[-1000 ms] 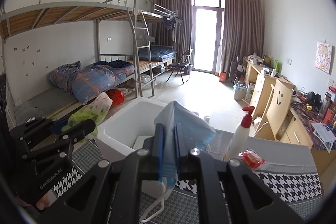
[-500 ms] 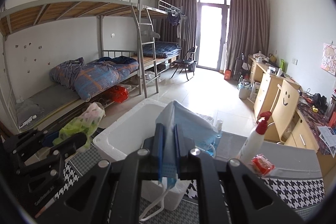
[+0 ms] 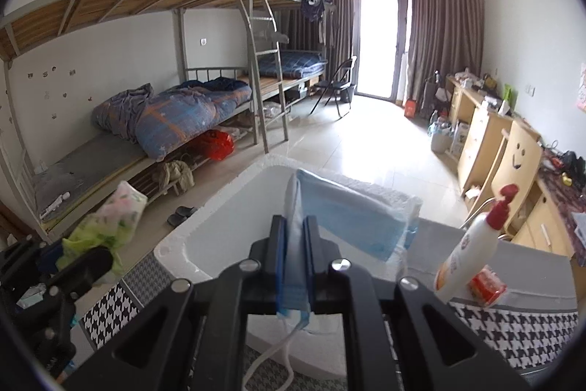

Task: Organize soft objects
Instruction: 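Lower the face mask into the foam box and open the right tool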

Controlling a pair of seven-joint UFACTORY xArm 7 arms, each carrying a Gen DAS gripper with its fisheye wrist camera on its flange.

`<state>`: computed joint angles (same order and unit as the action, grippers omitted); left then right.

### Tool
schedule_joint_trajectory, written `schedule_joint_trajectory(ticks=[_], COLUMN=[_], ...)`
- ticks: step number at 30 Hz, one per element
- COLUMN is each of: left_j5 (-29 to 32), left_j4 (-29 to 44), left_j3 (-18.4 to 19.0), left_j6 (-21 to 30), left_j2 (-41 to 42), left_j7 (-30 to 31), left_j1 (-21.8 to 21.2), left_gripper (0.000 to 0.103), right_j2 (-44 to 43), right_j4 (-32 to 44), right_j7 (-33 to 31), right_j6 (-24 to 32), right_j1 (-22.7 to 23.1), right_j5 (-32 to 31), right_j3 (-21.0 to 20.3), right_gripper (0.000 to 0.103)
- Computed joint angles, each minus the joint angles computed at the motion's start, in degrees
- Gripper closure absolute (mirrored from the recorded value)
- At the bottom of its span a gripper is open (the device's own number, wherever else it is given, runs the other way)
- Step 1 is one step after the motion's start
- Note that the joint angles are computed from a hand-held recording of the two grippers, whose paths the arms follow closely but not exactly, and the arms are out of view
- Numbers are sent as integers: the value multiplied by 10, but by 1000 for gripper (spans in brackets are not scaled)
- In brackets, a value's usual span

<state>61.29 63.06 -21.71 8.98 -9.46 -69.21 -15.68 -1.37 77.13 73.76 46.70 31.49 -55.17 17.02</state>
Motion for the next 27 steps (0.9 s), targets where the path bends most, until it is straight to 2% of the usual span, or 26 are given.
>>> schedule_joint_trajectory(ticks=[10, 12, 13, 14, 15, 16, 17, 27], left_j5=[6, 4, 3, 0, -4, -10, -16, -61], left_j4=[-2, -3, -2, -3, -2, 0, 1, 28], left_j3=[-5, -4, -4, -3, -3, -2, -1, 14], left_j6=[7, 4, 4, 2, 2, 2, 1, -5], left_j2=[-7, -7, -6, -6, -5, -3, -1, 29], left_j7=[-10, -7, -6, -3, 2, 7, 14, 75], left_j1=[-3, -2, -2, -2, -3, -4, -5, -28], left_gripper=[78, 78, 78, 78, 78, 78, 78, 78], right_j2=[12, 14, 15, 15, 14, 10, 6, -26], right_j4=[3, 5, 5, 6, 5, 0, -4, -21], right_j7=[-28, -51, -62, -70, -68, -64, -60, -25], right_j6=[-29, -30, -30, -29, -29, -33, -37, -21], right_j1=[-3, -3, -4, -4, -4, -4, -5, -15], right_j5=[34, 57, 71, 82, 84, 83, 79, 37], right_j3=[-11, -12, -14, -15, -15, -15, -15, 4], right_gripper=[90, 89, 82, 70, 63, 43, 35, 34])
